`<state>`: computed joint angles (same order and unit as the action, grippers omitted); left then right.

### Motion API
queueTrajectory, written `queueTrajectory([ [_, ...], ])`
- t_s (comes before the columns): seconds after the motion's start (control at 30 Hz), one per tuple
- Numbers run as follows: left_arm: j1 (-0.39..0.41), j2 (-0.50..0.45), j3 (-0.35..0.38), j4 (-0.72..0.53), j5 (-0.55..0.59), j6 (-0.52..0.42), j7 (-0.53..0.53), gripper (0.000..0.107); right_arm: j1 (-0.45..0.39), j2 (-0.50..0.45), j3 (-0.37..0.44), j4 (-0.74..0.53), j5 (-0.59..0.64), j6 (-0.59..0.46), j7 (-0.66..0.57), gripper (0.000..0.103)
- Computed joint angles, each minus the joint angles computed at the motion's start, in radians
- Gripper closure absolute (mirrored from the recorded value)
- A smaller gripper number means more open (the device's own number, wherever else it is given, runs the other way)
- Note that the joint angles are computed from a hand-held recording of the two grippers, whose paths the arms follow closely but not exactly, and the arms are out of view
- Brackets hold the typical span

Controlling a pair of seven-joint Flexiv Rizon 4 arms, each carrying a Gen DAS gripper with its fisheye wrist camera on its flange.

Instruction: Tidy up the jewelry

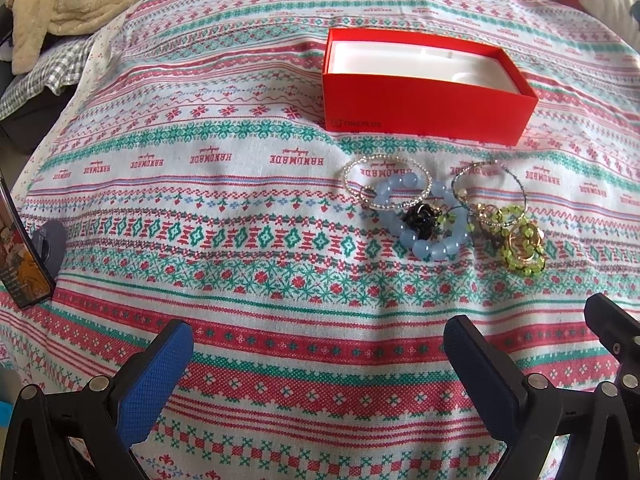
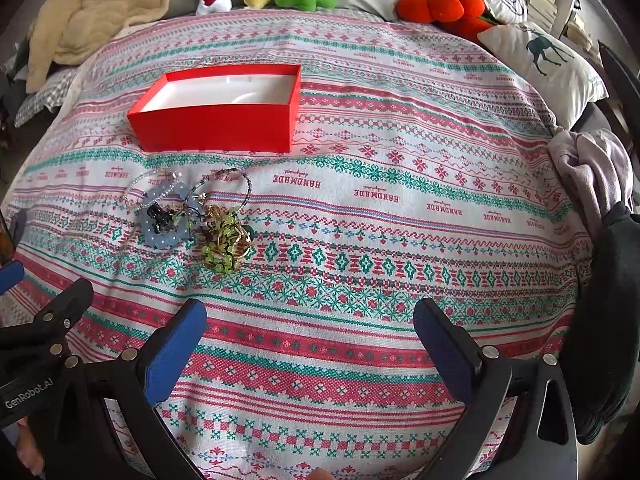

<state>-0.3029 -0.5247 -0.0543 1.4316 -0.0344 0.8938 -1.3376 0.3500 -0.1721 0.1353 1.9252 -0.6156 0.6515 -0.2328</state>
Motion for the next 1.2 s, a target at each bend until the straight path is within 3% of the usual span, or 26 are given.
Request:
queueTrajectory([
  [0.6,-0.001,-0.015,0.001,-0.028,0.021,-0.013,0.021,0.004,-0.002,-0.006,0.001,-0.007,0.024,0.002,-0.012,0.0],
  [0.83,0.014,-0.051,-0.015,-0.073,0.015,0.01,0.131,0.004,-0.017,-0.028,-0.002,-0.058,0.108,0.023,-0.122,0.0],
  [0.97,0.035,-0.088,-0.037,-0.133,-0.04,-0.049,0.192,0.004,-0.044,-0.04,-0.005,-0.096,0.203,0.071,-0.195,0.0],
  [1.2,0.04,-0.168,-0.046,-0.265,-0.105,-0.146,0.217,0.007,-0.077,-0.084,-0.021,-0.187,0.307,0.063,-0.34,0.0],
])
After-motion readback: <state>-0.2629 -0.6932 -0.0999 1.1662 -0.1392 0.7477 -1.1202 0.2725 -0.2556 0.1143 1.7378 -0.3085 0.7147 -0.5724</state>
